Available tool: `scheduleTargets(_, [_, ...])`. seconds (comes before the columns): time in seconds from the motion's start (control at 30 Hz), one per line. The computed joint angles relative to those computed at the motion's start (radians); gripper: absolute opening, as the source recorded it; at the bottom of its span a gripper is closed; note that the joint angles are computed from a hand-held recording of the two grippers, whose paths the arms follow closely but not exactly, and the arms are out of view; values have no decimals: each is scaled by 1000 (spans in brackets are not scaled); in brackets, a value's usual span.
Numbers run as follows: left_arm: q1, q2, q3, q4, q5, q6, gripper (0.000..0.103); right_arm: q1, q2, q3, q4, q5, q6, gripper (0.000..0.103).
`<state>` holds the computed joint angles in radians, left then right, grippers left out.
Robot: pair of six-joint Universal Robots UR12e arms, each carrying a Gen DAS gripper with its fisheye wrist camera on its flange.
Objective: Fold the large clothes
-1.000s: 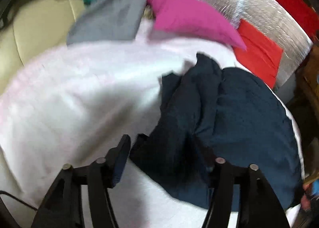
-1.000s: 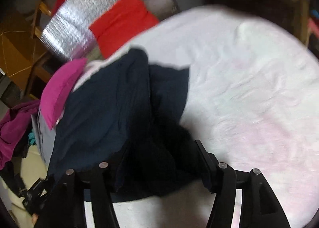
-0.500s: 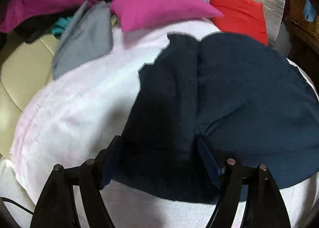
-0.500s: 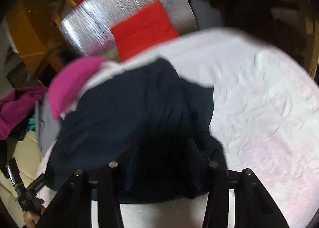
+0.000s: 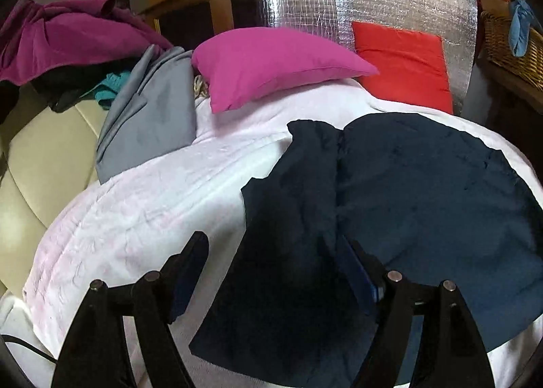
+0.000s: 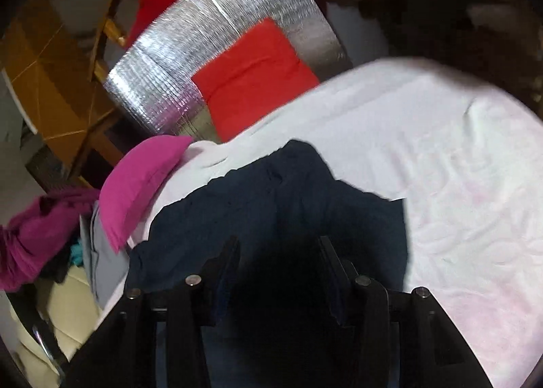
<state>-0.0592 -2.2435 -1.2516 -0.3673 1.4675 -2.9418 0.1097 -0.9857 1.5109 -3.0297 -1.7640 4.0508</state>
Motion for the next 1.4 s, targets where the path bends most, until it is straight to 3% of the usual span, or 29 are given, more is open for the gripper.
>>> scheduleTargets(0.13, [-3,1,-5,20,11,16,79,-32,49,-50,127,75,78,48])
scheduleTargets(0.3, [-6,6,-13,36,18,25,79,-37,42,-47,127,82,112,48])
scheduleTargets(0.43, [-4,10,-17,37,9,16,79,-23,6,-7,67,90,81,48])
scheduleTargets(0.6, [-6,11,-19,27,17,23,79,12,-24,10,53,91,13,63])
scheduleTargets(0.7, [-12,2,2,-42,43,36,79,30,-16,-25,168,85,-47,63])
scheduleTargets(0.77, [-13,-14,37,-159,43,44,79,30,-6,-43,249,107,-79,63])
scheduleTargets(0.8, [-12,-17,43,-176,37,36,79,30,5,-56,273,110,-99,63])
scheduleTargets(0.9, [-5,-14,48,-190,16,13,79,27,-1,-49,259,120,-123,63])
scheduleTargets(0.97, [2,-5,37,-157,3,-8,79,18,-25,-5,177,133,-90,63])
scheduleTargets(1.07, [15,3,22,-93,1,-50,79,11,-63,59,84,74,-46,63])
scheduleTargets(1.13, [17,-4,34,-103,25,-63,80,2,-85,98,59,67,-21,63])
scheduleTargets(1.2, [16,-21,66,-178,52,-68,80,-6,-88,107,96,79,-7,55])
scheduleTargets(1.27, [10,-39,91,-251,72,-51,80,-24,-74,95,168,148,6,49])
scheduleTargets(1.33, [3,-39,84,-233,95,-41,80,-33,-57,88,195,193,15,49])
scheduleTargets(1.4, [-3,-28,63,-193,109,-15,80,-26,-61,81,204,167,-3,49])
